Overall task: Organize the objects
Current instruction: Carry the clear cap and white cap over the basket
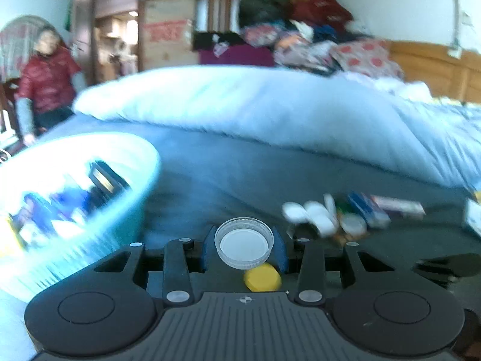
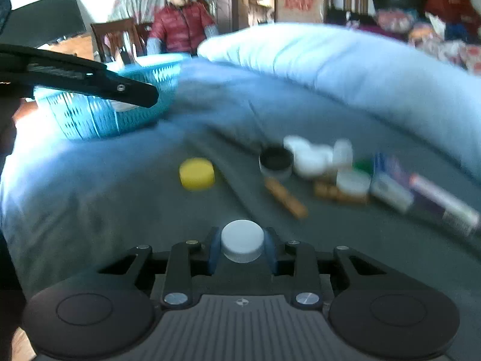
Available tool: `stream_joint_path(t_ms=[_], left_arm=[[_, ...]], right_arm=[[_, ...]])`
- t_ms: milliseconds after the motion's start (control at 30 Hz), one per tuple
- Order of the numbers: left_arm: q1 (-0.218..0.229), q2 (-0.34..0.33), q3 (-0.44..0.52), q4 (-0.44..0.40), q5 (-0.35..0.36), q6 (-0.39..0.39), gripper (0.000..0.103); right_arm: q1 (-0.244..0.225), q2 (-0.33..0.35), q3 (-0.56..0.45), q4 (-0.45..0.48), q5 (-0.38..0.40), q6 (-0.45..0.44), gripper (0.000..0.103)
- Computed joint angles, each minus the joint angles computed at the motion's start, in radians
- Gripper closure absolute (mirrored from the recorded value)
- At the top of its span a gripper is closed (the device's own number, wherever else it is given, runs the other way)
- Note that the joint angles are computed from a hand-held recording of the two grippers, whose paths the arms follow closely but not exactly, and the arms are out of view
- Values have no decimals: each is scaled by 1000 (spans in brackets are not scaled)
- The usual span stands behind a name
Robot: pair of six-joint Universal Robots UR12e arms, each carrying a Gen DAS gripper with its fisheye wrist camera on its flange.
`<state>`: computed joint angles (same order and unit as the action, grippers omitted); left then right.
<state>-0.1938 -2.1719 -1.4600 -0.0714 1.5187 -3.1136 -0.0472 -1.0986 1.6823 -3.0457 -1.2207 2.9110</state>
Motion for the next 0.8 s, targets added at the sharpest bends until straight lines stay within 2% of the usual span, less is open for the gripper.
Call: stream_joint_path(t_ms=[167,300,433,533,800], left_arm=[[25,9,79,-25,127,-15,62],[62,19,125,-49,199,-36,62],[97,21,171,-101,239,-65,62],[124,22,191,-140,249,-119,62],[166,17,203,-166,225,-166,62]], right_arm=[[17,9,-127,-53,58,0,69],[36,48,-292,-14,145,62,69],[73,112,-492,128,193,56,69],[105,169,-641,255,209,50,69],[173,261,-854,448,169,-10,69]])
